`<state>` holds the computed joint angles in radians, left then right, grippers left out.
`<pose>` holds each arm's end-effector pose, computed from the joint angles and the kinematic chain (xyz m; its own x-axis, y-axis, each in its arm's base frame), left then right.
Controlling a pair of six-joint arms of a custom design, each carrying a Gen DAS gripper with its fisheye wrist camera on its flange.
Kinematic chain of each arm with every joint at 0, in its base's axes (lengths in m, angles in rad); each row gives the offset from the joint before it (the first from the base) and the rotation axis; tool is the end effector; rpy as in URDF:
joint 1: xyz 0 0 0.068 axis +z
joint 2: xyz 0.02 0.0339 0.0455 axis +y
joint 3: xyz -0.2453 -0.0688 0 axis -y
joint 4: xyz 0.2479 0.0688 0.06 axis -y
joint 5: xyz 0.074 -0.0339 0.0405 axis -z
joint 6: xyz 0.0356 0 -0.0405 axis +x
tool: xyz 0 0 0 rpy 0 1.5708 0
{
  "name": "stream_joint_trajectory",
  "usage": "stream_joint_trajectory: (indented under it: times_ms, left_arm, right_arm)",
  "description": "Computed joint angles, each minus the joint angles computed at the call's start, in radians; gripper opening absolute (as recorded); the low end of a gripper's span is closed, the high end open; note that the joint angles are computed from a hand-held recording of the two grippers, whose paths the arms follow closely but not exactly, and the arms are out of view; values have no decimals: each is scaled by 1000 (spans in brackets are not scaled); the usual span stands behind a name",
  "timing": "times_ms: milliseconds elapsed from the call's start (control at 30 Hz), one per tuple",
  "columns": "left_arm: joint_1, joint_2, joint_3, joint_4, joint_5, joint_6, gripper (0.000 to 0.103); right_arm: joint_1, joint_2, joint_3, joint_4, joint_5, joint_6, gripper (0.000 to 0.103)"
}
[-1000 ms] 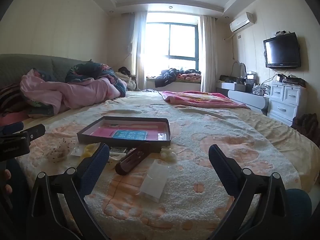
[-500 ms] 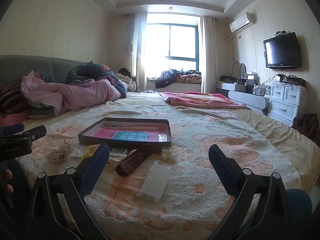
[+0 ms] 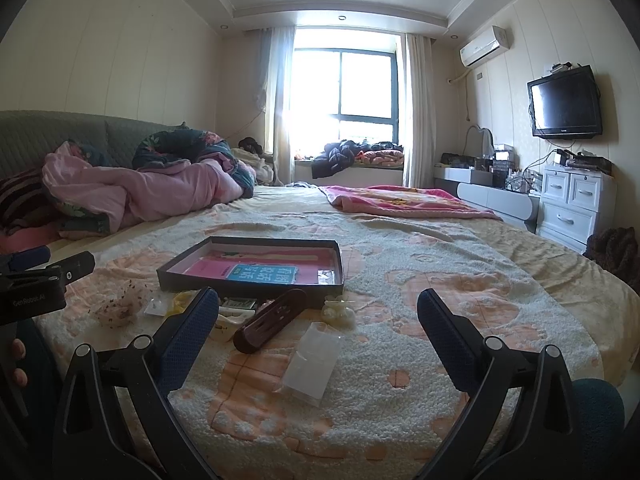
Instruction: Organize jewelry
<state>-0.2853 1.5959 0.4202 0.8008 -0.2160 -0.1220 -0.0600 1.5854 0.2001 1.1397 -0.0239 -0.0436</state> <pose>0.2691 -0.0710 0.1132 -0.3589 -0.0186 -0.9332 0.0401 0.9986 -0.0353 0.2342 -0.0132 0.0995 -0.2441 -0.0290 -0.9693 0.0262 0.9990 -0.0365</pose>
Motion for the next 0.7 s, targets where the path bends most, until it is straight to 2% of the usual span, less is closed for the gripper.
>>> stream_joint_trajectory:
  times_ms: [700]
  left_arm:
    - [-1, -5, 5, -13, 0, 3, 93]
  right_arm:
    - [18, 12, 9, 8, 13, -4, 97]
